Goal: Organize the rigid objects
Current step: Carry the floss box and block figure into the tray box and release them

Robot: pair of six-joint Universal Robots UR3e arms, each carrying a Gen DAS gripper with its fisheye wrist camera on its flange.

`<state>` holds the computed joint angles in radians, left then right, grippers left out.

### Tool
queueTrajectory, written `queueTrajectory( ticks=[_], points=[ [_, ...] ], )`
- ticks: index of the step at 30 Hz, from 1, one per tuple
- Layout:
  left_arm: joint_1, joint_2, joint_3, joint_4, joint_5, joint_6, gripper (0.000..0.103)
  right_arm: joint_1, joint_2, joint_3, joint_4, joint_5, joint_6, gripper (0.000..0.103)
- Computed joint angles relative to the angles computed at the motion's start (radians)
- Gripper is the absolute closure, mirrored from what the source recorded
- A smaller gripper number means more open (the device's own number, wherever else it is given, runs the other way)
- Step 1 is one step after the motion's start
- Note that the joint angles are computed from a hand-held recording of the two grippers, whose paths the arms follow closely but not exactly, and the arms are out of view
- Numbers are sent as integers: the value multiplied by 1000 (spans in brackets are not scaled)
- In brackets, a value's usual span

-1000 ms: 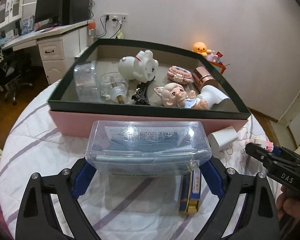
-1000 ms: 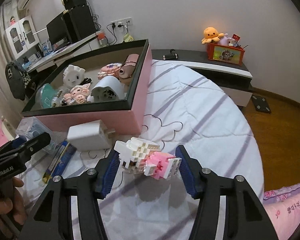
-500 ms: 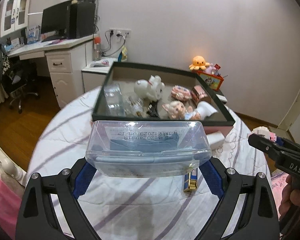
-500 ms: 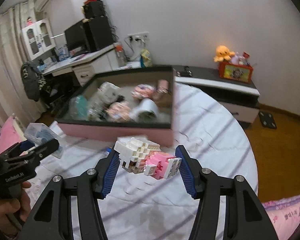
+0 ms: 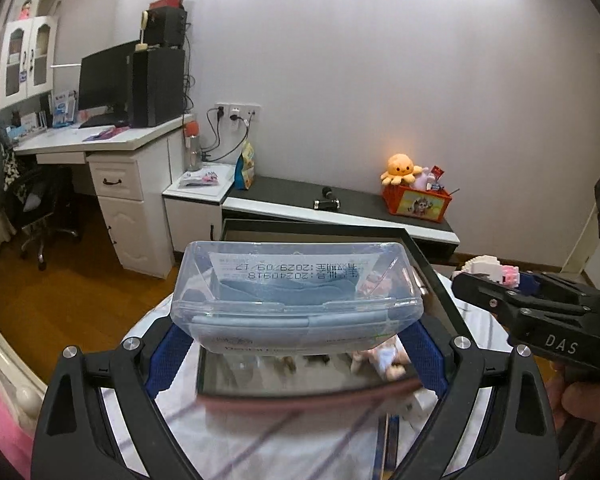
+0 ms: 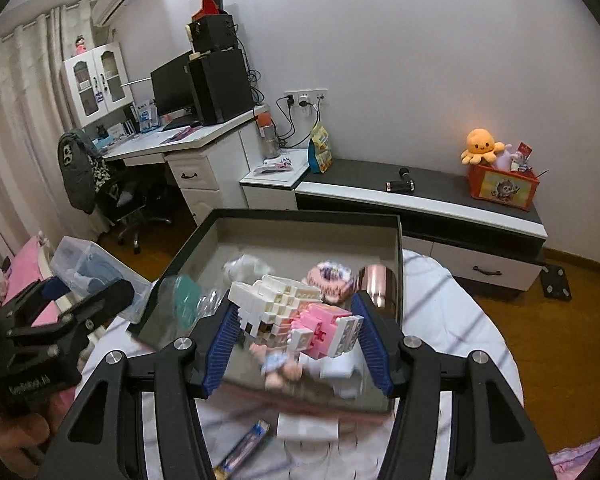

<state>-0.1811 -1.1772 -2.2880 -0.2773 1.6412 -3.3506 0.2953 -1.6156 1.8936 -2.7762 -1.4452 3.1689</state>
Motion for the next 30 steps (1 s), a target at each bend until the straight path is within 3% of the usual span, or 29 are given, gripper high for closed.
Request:
queueTrajectory(
  ticks=[9,14,16,17,18,24,30],
  points=[
    [-5,-334,130,96,-2,20,9,-58,220,-163,42,42,14,45],
    [-22,-419,160,96,7,28,8,-79,290,-190,54,71,22,45],
    [-26,-420,159,89,15,29,8,-91,291,-182,64,94,17,35],
    [-29,-417,156,87,26,27,7,-95,288,-175,61,103,19,18],
    [-32,-407,146,94,33,27,3,-98,280,-161,51,106,28,16],
    [-56,-289,67,118,87,21,0,-103,206,-92,19,106,89,14],
    [-71,-67,-47,97,135,-26,0,-131,28,70,-45,135,149,14]
  ],
)
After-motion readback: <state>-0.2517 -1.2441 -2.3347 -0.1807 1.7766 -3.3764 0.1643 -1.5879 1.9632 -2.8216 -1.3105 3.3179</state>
